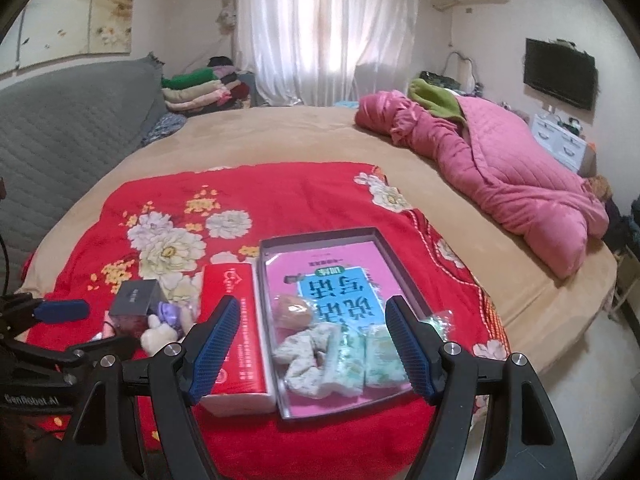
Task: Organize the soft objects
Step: 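Lift both open tools away from the box toward the item pile, then grasp the yellow-white snack bag with the left tool while the right tool grasps a plush bunny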
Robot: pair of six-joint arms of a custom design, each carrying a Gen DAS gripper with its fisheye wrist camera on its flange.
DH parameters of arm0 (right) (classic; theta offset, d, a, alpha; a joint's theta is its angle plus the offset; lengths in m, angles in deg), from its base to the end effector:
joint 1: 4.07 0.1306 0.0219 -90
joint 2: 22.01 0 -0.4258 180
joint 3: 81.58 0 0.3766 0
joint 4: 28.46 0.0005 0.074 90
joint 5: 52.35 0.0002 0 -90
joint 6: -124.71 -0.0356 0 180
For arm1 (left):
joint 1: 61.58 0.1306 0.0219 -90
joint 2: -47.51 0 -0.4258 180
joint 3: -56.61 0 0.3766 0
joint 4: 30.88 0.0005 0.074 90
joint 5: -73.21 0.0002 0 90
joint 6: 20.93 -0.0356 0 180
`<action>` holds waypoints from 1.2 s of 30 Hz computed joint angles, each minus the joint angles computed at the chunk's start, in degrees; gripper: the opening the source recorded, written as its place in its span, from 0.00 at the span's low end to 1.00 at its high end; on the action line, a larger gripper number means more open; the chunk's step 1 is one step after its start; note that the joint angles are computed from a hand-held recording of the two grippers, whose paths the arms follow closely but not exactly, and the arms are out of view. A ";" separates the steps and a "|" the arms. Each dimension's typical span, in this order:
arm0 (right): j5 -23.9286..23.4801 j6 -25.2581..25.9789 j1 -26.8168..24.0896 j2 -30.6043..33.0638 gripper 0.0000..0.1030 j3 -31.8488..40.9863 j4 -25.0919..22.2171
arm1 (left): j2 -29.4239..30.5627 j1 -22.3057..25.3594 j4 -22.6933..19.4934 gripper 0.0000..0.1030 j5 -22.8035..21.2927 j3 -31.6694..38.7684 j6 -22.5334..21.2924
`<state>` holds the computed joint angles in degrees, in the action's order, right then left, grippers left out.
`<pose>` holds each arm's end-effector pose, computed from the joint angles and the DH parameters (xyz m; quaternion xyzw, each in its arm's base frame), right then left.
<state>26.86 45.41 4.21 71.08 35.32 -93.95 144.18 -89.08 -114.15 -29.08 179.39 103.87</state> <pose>0.4649 0.0739 0.6352 -0.1877 0.8896 0.0772 0.4092 0.4187 -0.2100 0.6278 -0.0909 0.9498 -0.0575 0.2936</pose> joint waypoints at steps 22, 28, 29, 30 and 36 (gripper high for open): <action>-0.81 3.02 9.36 -1.73 0.74 -1.41 -1.75 | -17.01 12.20 -1.08 0.79 -1.22 -18.71 6.08; -0.43 4.01 11.62 -2.11 0.74 -2.91 -1.84 | -18.75 12.74 -0.70 0.79 0.31 -22.47 7.20; -0.13 4.13 12.05 -2.16 0.74 -3.15 -1.85 | -18.83 12.61 -0.75 0.79 0.27 -22.86 7.35; -0.01 4.29 12.39 -2.19 0.74 -3.39 -1.88 | -18.90 12.54 -0.69 0.79 0.46 -23.19 7.40; -0.18 4.65 13.00 -2.01 0.74 -4.42 -2.06 | -18.90 12.45 1.31 0.79 5.15 -26.50 7.81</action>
<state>26.68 50.05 17.20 69.07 30.90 -96.01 125.28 -76.63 -112.84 -23.93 152.89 111.68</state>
